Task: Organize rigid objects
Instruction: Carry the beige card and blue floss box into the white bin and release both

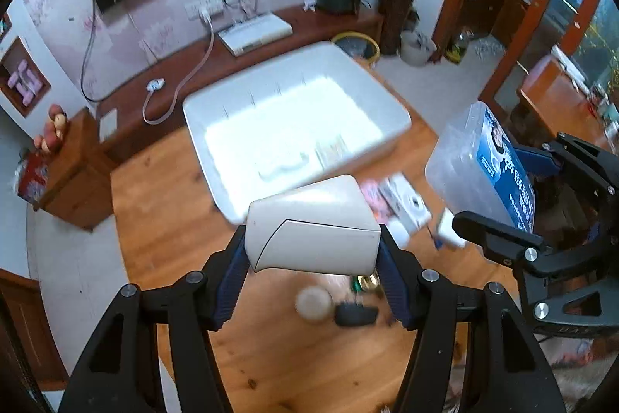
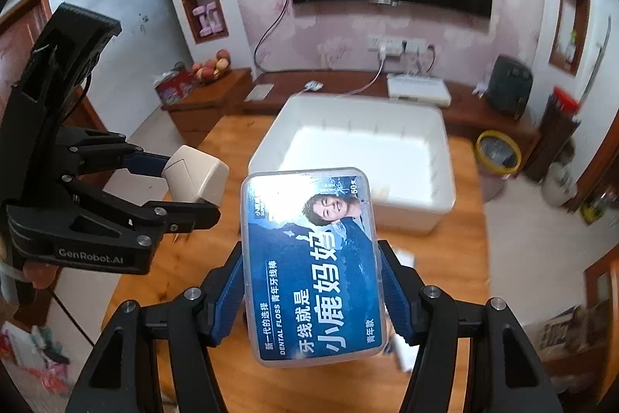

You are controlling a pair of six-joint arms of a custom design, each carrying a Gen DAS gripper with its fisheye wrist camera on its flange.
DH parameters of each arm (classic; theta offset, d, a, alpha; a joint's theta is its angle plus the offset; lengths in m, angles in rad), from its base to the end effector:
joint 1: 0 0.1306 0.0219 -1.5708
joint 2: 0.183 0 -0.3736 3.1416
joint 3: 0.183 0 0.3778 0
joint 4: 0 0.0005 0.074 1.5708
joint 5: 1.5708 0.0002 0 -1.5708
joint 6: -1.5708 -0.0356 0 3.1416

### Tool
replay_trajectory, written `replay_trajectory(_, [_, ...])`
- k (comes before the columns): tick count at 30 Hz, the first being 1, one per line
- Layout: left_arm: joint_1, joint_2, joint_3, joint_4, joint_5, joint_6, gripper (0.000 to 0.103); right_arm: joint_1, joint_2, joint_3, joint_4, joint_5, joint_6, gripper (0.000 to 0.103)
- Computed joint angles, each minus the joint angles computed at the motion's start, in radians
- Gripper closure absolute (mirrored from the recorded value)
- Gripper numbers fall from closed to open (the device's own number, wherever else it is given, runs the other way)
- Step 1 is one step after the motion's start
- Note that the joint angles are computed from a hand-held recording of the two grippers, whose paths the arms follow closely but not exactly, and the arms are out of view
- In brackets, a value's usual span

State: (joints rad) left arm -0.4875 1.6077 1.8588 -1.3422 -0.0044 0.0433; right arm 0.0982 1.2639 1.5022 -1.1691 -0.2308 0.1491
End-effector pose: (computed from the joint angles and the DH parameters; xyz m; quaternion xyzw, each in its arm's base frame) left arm 0.4590 -0.2438 0.4918 0.2135 0.9476 -0.0603 0.2298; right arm 0.4049 0.0476 0.5032 -0.1522 0.9313 0.1013 0.3152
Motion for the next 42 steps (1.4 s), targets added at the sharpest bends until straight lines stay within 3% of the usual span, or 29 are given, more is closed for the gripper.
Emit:
replay_trajectory(11, [0.075,0.250,0.345,-0.055,-0.012,0.089,0.038,0.047,0.271,0.339,-0.019,0.155,-0.152,0.039])
replay_trajectory(19, [0.104,0.382,0.443,-0.087,-0.028,0.151,0.038,0.053,0.461,0.497,-0.075,0.225,-0.231,0.039])
replay_trajectory(39, [0.088,0.549,0.463,-0.157,-0.119,0.201,0.038,0.065,0.700,0.526,-0.248,0.295,-0.302,0.039])
replay_trajectory(42, [0.091,0.565,0.479,-0.164,-0.111,0.214,0.037,0.068,0.704,0.519,-0.239,0.305,-0.299,0.039])
